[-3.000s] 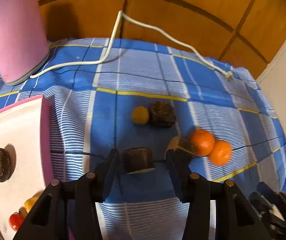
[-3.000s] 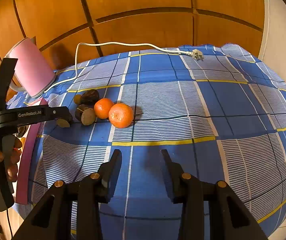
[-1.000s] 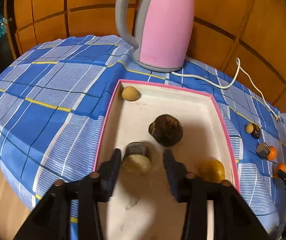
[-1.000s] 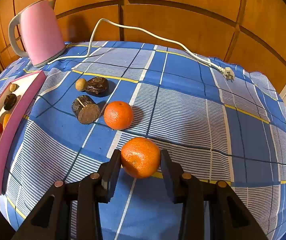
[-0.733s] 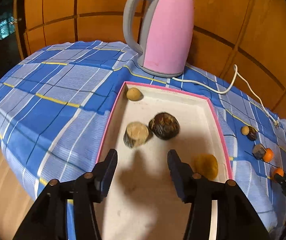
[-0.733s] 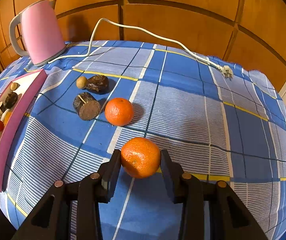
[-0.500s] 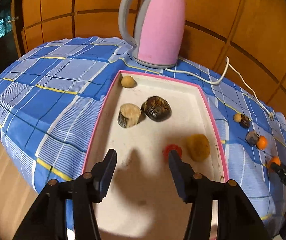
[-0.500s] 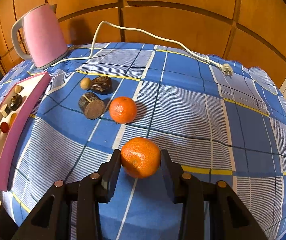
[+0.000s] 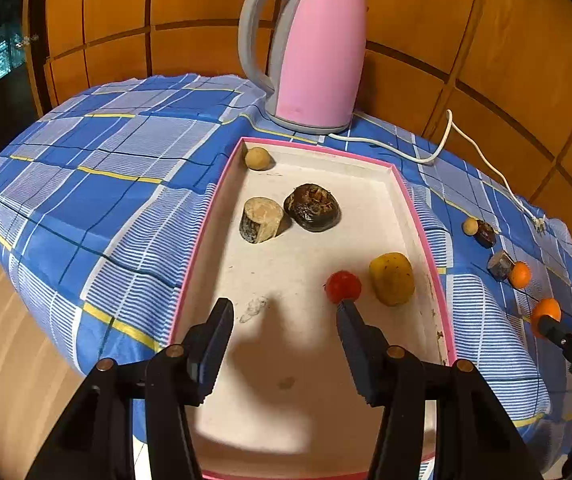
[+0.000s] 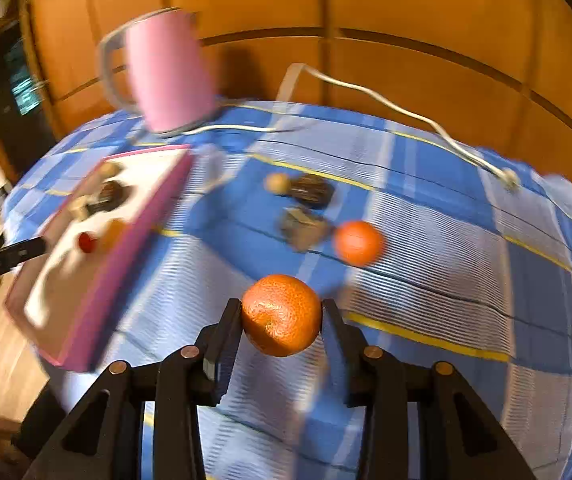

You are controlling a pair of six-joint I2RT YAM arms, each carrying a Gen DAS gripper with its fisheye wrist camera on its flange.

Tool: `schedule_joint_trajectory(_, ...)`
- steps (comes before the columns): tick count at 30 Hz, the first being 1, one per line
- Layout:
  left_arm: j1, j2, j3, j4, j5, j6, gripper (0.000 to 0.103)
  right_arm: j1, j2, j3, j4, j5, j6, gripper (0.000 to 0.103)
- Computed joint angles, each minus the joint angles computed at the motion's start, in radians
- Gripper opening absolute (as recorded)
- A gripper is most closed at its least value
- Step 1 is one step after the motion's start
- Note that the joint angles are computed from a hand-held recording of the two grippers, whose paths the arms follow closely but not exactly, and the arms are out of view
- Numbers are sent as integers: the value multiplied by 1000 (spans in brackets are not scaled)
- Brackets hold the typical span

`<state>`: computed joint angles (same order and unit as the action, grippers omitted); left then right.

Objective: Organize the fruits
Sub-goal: 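Carry the mandarin orange into the white tray and open the right tool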

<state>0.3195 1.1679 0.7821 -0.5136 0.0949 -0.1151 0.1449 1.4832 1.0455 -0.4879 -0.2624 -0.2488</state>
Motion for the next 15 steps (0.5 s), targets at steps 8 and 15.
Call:
schedule_joint_trajectory(8, 71, -68, -15, -28, 11, 32, 54, 245, 30, 49, -32, -102, 7, 39)
schedule_joint_trajectory(15, 179, -99, -11, -45, 53, 56, 54, 446, 108, 123, -48, -86, -45, 40)
